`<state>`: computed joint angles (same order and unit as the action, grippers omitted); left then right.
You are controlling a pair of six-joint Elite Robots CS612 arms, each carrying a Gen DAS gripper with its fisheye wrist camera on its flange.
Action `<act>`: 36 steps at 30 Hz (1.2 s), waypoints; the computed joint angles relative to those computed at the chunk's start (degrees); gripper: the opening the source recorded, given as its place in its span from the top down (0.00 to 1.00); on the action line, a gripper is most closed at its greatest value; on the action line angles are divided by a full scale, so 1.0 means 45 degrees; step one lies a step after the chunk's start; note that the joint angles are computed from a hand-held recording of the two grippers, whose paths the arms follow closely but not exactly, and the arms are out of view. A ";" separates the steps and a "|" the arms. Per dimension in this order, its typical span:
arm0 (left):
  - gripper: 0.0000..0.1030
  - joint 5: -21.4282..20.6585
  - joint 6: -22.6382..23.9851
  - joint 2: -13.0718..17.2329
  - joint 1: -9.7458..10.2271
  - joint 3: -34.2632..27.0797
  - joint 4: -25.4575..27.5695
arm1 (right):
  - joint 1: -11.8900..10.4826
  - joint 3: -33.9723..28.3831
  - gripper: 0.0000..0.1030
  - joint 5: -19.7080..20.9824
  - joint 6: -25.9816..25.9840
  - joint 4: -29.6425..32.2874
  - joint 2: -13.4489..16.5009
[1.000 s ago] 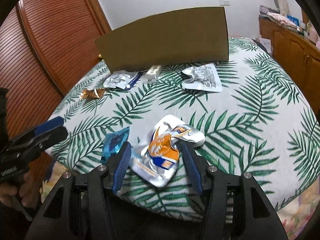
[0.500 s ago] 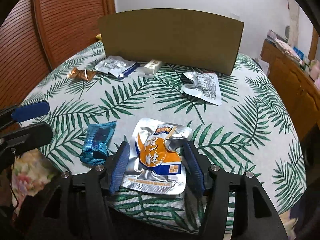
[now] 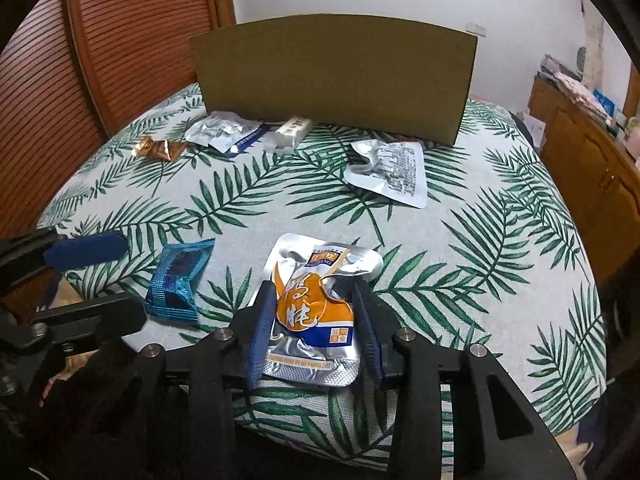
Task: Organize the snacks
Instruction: 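Close right tool on white-orange packet while left tool grips blue wrapped snack, then lift both held snacks and carry them over the cardboard box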
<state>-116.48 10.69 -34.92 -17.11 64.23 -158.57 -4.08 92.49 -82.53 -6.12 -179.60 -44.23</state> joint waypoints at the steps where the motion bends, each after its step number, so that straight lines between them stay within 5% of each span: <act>1: 0.55 -0.0026 0.0033 0.0015 -0.0014 -0.0047 0.0133 | 0.0006 0.0008 0.62 -0.0017 0.0009 -0.0046 0.0007; 7: 0.62 0.0105 0.0249 0.0101 -0.0105 -0.0242 0.0841 | -0.0009 0.0043 0.62 0.0019 0.0069 -0.0238 0.0032; 18: 0.55 0.1043 0.0123 0.0531 -0.0298 -0.1018 0.1286 | -0.0003 0.0053 0.62 -0.0001 0.0178 -0.0362 0.0063; 21: 0.69 0.1212 0.0318 0.0521 -0.0292 -0.0915 0.0991 | -0.0003 0.0058 0.62 0.0012 0.0207 -0.0353 0.0057; 25: 0.80 0.0716 0.0268 0.0614 -0.0104 -0.1056 0.1097 | 0.0044 -0.0001 0.59 -0.0126 0.0175 -0.0195 0.0046; 36: 0.81 0.0182 -0.0464 0.0774 0.0173 -0.1287 0.1075 | 0.0257 -0.0399 0.42 -0.0564 -0.0201 0.0353 0.0163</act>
